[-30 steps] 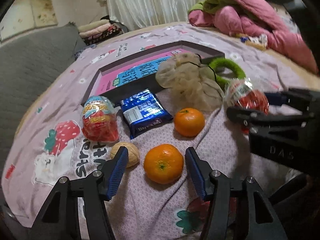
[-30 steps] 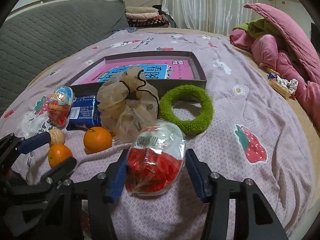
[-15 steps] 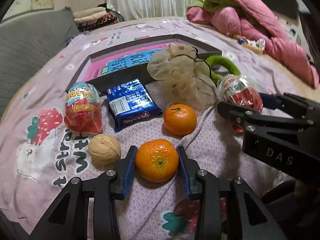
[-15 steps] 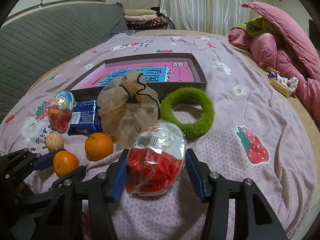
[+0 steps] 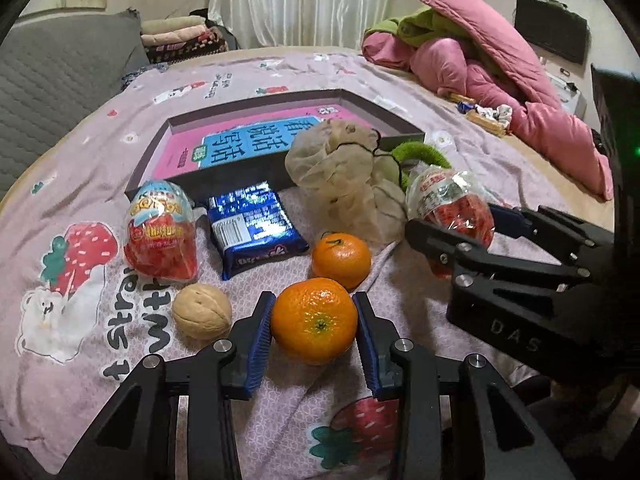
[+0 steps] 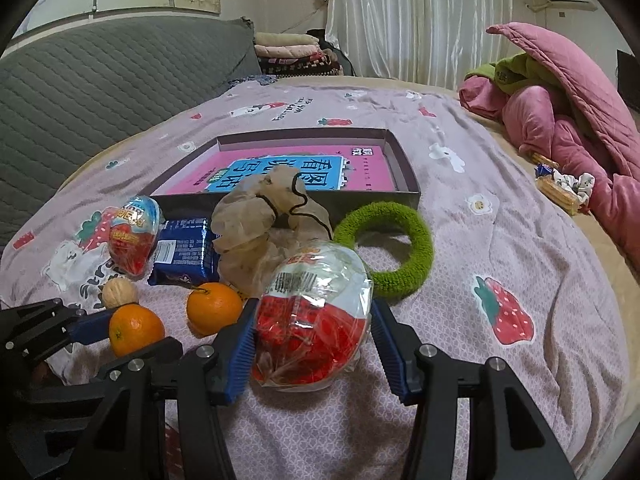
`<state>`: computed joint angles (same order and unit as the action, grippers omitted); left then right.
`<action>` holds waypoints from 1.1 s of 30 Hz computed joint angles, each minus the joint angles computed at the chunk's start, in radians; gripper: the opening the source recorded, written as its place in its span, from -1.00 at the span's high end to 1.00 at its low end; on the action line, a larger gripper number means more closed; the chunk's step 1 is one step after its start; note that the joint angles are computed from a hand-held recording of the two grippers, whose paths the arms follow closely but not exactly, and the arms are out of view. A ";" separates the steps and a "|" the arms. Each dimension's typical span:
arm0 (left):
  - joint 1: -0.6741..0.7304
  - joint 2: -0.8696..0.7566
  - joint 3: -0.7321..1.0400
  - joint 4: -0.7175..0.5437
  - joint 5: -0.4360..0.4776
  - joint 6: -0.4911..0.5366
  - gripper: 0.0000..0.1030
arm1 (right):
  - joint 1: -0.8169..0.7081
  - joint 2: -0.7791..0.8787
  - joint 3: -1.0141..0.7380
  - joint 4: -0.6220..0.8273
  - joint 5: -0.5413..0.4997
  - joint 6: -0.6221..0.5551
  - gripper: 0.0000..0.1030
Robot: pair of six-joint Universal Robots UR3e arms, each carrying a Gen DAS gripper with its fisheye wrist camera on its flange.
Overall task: Organize objects
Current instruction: 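Close the left tool on the large mandarin and lift it while the right tool lifts the egg, then carry the mandarin in the left tool and the egg in the right tool over the tray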
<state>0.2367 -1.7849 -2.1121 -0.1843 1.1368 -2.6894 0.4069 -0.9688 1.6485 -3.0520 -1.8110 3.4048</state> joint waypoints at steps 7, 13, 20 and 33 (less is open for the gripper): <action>0.017 0.021 -0.005 0.002 -0.027 -0.006 0.23 | 0.005 -0.009 0.010 -0.027 -0.015 -0.001 -0.06; 0.028 0.025 0.016 -0.004 -0.045 -0.023 0.23 | 0.014 -0.013 0.003 -0.035 -0.024 -0.009 -0.06; 0.042 0.026 0.060 -0.009 -0.067 -0.052 0.23 | 0.022 -0.015 -0.016 -0.054 -0.035 -0.015 -0.06; 0.057 -0.033 0.196 -0.013 -0.062 -0.126 0.23 | 0.035 0.007 -0.089 -0.068 -0.065 -0.034 -0.06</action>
<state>0.2932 -1.8178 -1.9166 -0.1971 1.0750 -2.8157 0.4418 -0.9617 1.5593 -3.1205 -1.8762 3.3711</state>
